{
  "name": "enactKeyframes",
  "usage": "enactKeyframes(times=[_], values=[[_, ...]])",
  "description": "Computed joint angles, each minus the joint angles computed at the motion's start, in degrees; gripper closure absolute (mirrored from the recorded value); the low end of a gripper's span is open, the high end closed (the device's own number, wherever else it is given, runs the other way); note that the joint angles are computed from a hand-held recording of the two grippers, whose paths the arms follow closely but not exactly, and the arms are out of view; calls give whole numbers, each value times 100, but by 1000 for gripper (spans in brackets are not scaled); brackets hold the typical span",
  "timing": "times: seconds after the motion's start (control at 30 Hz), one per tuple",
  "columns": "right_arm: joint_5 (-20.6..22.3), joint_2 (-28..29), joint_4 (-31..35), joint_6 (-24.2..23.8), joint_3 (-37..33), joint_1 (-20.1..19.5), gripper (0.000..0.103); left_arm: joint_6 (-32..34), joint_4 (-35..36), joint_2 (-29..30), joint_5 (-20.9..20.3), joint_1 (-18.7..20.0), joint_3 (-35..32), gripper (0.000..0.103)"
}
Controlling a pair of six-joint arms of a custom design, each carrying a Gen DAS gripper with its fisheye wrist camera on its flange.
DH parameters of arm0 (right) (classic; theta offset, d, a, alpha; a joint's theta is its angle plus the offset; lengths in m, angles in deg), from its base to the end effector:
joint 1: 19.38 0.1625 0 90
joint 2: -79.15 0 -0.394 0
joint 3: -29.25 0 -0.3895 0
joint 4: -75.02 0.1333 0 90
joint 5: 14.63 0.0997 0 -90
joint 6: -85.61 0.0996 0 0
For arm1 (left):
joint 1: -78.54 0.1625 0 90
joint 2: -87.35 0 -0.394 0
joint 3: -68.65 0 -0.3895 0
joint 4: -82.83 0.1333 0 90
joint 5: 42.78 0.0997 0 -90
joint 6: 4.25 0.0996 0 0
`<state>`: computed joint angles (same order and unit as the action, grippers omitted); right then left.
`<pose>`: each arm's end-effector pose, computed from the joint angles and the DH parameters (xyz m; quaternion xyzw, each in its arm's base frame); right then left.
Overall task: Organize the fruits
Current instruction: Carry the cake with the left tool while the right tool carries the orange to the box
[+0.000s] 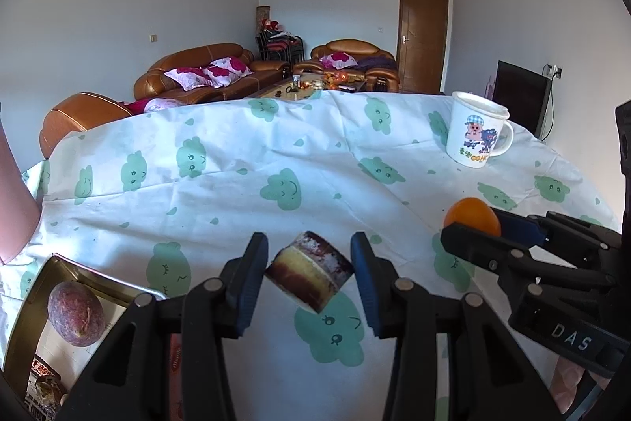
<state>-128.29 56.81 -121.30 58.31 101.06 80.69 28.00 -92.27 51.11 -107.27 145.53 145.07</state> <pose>0.2228 -0.7206 0.0498 0.1833 -0.8467 0.4336 0.2480 -0.1308 -0.7587 0.1509 0.3433 0.8377 -0.3550 0.2334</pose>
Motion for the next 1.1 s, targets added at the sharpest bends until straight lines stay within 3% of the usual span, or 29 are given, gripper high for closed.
enactKeyframes(times=[1.1], values=[[353, 35, -1143, -678, 314, 43, 66, 345, -1308, -231, -347, -7, 634, 58]])
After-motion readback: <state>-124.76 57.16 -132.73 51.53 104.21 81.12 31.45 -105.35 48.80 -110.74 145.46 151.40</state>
